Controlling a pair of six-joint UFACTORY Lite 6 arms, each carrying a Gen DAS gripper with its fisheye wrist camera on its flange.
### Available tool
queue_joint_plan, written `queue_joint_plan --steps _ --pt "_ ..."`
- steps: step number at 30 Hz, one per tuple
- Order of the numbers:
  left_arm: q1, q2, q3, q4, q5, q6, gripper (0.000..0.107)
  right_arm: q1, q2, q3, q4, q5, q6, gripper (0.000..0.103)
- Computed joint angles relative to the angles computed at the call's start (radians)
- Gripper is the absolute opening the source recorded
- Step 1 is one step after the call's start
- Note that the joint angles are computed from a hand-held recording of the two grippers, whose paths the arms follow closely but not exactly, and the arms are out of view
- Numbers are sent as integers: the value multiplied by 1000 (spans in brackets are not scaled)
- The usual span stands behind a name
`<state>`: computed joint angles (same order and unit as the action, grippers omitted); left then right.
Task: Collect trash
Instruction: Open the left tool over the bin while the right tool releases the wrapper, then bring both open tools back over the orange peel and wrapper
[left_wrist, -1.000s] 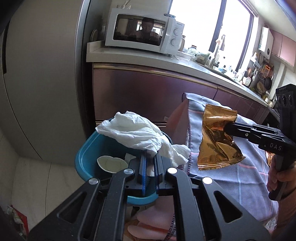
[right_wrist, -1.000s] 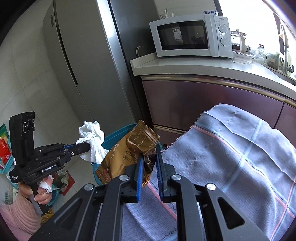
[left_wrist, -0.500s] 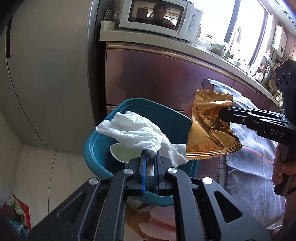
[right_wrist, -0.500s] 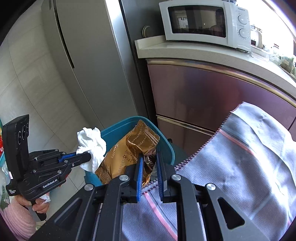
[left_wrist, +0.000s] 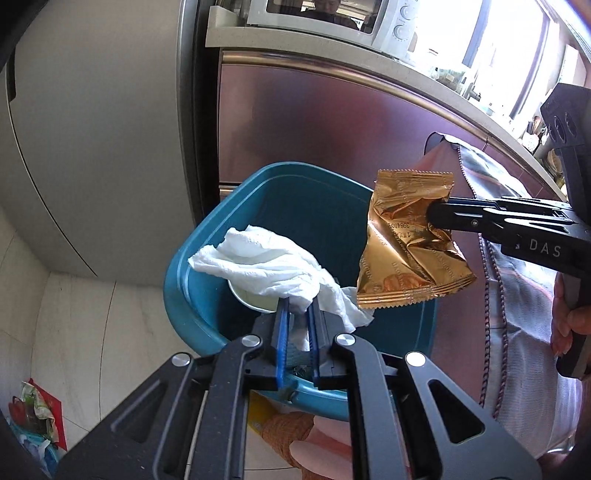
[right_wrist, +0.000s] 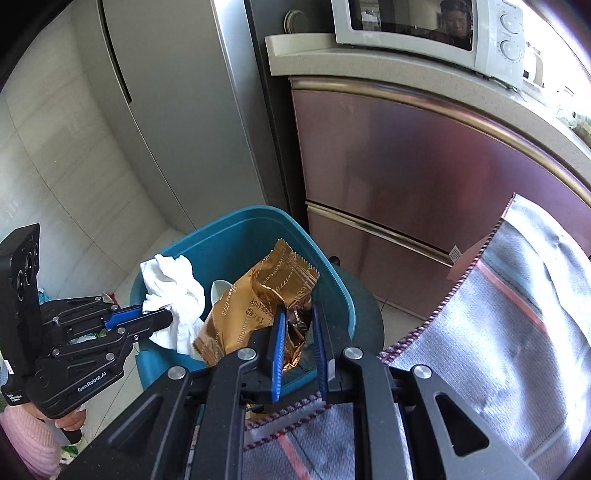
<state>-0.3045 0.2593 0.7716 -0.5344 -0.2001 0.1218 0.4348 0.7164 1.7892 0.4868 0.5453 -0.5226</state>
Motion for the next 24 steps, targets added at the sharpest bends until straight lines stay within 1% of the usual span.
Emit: queue_joint_plan --steps 1,2,3,6,9,13,15,17,19,20,24 --pt "-6 10 5 -20 -4 12 10 2 7 6 -6 5 7 14" --pt "-6 25 14 -4 -5 -9 14 6 31 39 -20 18 24 15" --pt "-4 36 21 20 -2 -37 16 8 43 55 -32 27 39 15" --pt "-4 63 43 23 -2 -46 16 13 68 87 -44 39 57 17" --pt "-12 74 58 -1 -1 -32 16 10 59 72 -28 31 45 18" --pt "-34 57 50 -6 -16 -40 16 -5 6 -13 37 2 -19 19" --pt "-50 41 49 -6 -26 -48 16 -16 -43 -83 83 -17 -69 19" --pt "-70 15 37 -5 -43 -56 19 -30 -91 -148 144 -33 -129 20" --pt "-92 -19 21 2 -58 -65 20 -50 -140 -211 215 -41 -201 22" --pt "-104 -69 -26 21 -74 -85 21 -59 -172 -250 253 -50 -238 23" --pt "-170 -138 -40 -58 -94 -8 26 -101 -312 -405 404 -58 -387 27"
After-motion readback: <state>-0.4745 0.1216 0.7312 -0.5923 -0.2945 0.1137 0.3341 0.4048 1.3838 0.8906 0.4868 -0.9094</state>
